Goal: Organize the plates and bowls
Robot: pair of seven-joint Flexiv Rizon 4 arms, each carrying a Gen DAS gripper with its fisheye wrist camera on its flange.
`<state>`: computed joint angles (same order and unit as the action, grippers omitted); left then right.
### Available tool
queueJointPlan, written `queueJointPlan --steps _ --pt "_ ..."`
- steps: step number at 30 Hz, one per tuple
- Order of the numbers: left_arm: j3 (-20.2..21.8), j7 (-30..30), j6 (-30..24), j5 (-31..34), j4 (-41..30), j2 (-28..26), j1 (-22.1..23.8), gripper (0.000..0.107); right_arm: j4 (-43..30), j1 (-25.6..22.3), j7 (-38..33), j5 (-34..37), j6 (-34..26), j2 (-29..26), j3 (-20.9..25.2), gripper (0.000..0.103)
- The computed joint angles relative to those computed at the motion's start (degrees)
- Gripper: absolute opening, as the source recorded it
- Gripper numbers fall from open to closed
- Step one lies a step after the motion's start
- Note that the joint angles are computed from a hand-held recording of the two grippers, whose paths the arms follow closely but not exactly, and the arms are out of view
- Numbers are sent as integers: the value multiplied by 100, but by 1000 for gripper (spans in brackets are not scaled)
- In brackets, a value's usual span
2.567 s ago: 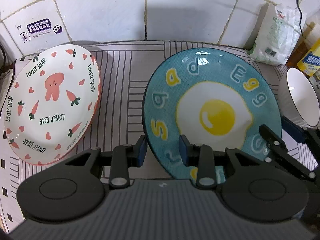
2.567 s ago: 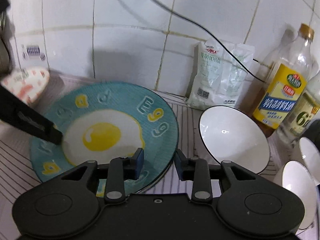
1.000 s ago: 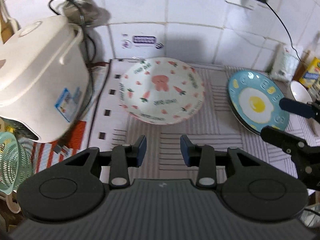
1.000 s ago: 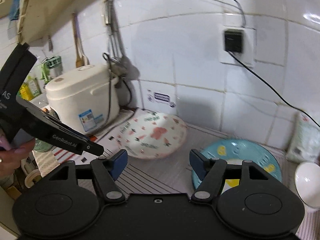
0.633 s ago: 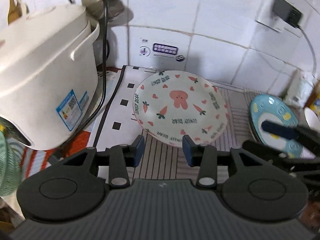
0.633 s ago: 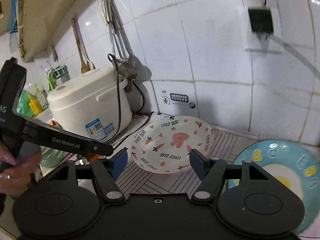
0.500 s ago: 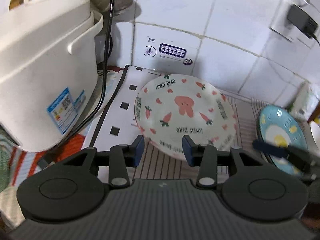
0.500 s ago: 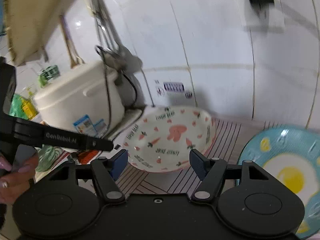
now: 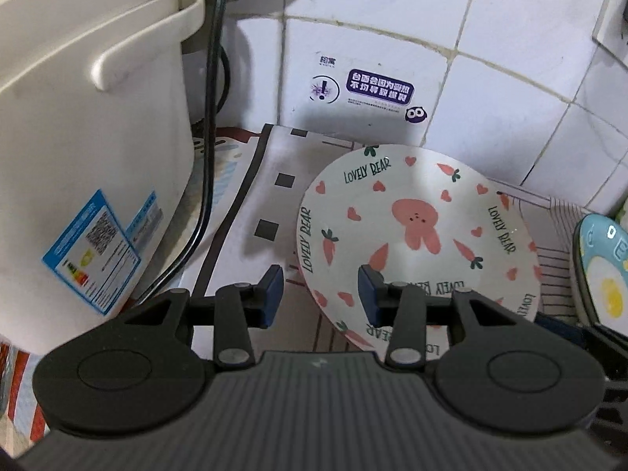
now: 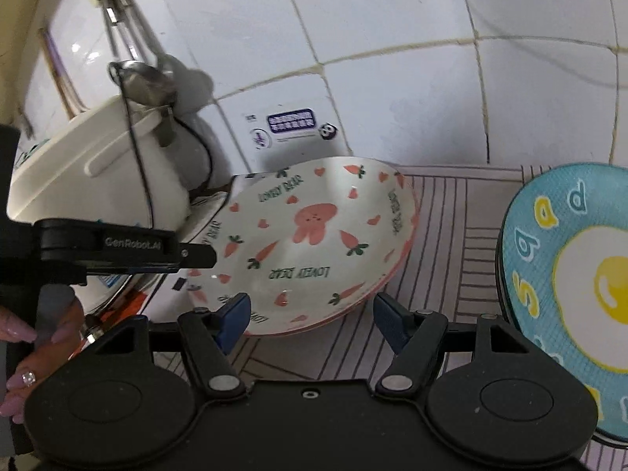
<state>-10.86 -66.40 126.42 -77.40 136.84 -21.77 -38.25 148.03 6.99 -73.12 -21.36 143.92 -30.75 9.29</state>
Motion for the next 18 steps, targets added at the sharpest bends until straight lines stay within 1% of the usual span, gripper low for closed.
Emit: queueJointPlan --steps 3,6,9,11,12,15,16,17,18 --pt "77 -93 -59 371 23 -66 97 41 -109 195 -92 294 76 -126 -15 75" --pt "200 -381 -136 866 70 -122 198 39 -238 419 -182 639 86 -231 -46 75" --pt "330 -342 -339 860 -1 -162 173 36 -375 633 -301 1003 240 -394 -86 74" --pt "396 -327 -444 870 -32 -193 152 30 -455 720 -315 1159 253 -464 -106 69" --pt "414 -431 -465 1018 -6 -198 186 29 -488 738 -306 1214 294 -508 -105 69" --pt "513 -447 -441 991 -40 -237 76 29 -514 859 -379 1429 412 -574 -144 59" --pt "522 -494 -449 1036 -32 -232 89 29 -526 933 -431 1558 452 -598 -170 53" --pt "532 -542 -435 1045 -36 -244 79 29 -536 996 -481 1680 507 -631 -194 48" --pt "537 -601 -415 1061 -34 -253 73 29 -552 1049 -535 1785 557 -667 -221 40"
